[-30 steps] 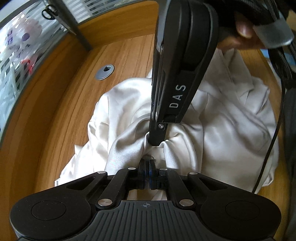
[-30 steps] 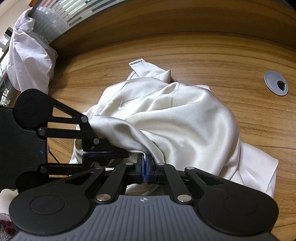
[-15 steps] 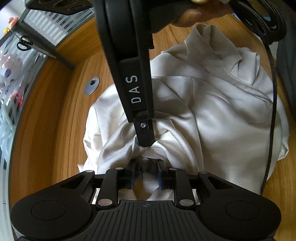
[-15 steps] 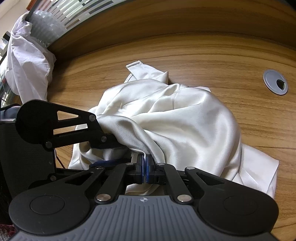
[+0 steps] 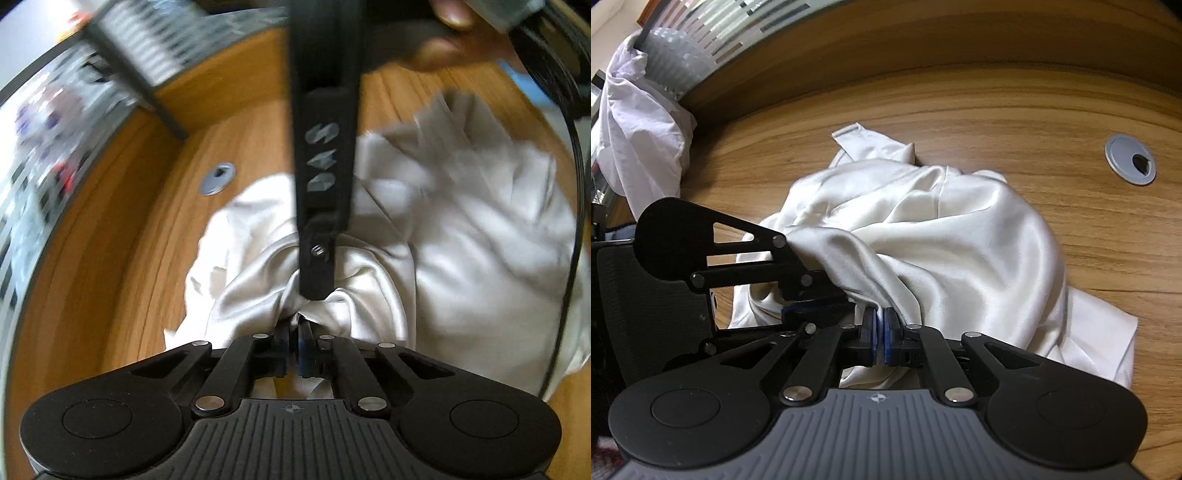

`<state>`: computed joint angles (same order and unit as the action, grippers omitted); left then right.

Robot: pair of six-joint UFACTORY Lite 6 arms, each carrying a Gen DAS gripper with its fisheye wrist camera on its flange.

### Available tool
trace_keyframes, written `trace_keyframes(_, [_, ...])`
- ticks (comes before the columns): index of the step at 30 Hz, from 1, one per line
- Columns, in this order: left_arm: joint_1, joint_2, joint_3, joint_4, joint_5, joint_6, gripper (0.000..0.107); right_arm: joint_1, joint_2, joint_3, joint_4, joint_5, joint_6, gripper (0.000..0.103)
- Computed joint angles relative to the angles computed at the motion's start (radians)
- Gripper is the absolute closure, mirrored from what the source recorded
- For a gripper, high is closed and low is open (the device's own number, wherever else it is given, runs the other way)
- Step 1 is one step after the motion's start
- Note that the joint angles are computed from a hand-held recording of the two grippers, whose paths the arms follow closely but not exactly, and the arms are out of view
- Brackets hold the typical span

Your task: Fold clothes

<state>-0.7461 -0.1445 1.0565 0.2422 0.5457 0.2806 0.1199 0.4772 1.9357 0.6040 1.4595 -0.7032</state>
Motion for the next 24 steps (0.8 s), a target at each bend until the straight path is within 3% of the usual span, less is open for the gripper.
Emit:
trace_keyframes(4, [0.086,-0.039,0.068,-0.232,0.059,0.005,0.101,-0.073,0.014,0.112,0.060,0.108,-0.045,0.063])
trace_keyframes(6, [0.131,-0.098,0.074,-0.360,0.111,0.000,0.101,-0.124,0.022,0.178,0.099,0.167,-0.078,0.038])
trace_keyframes(9, [0.185,-0.223,0.018,-0.477,0.148,-0.061,0.102,-0.198,0.028,0.240,0.144,0.235,-0.152,0.021])
trace_keyframes(12, [0.293,-0.301,-0.007,-0.608,0.195,-0.065,0.102,-0.237,0.014,0.227,0.133,0.260,-0.241,0.019])
trace_keyframes(14, [0.339,-0.336,-0.026,-0.678,0.204,-0.075,0.102,-0.230,-0.051,0.124,0.104,0.210,-0.312,0.017])
trace_keyframes(24, [0.451,-0.514,-0.100,-0.800,0.213,-0.207,0.102,0.061,-0.411,-0.441,-0.008,-0.331,-0.556,0.014])
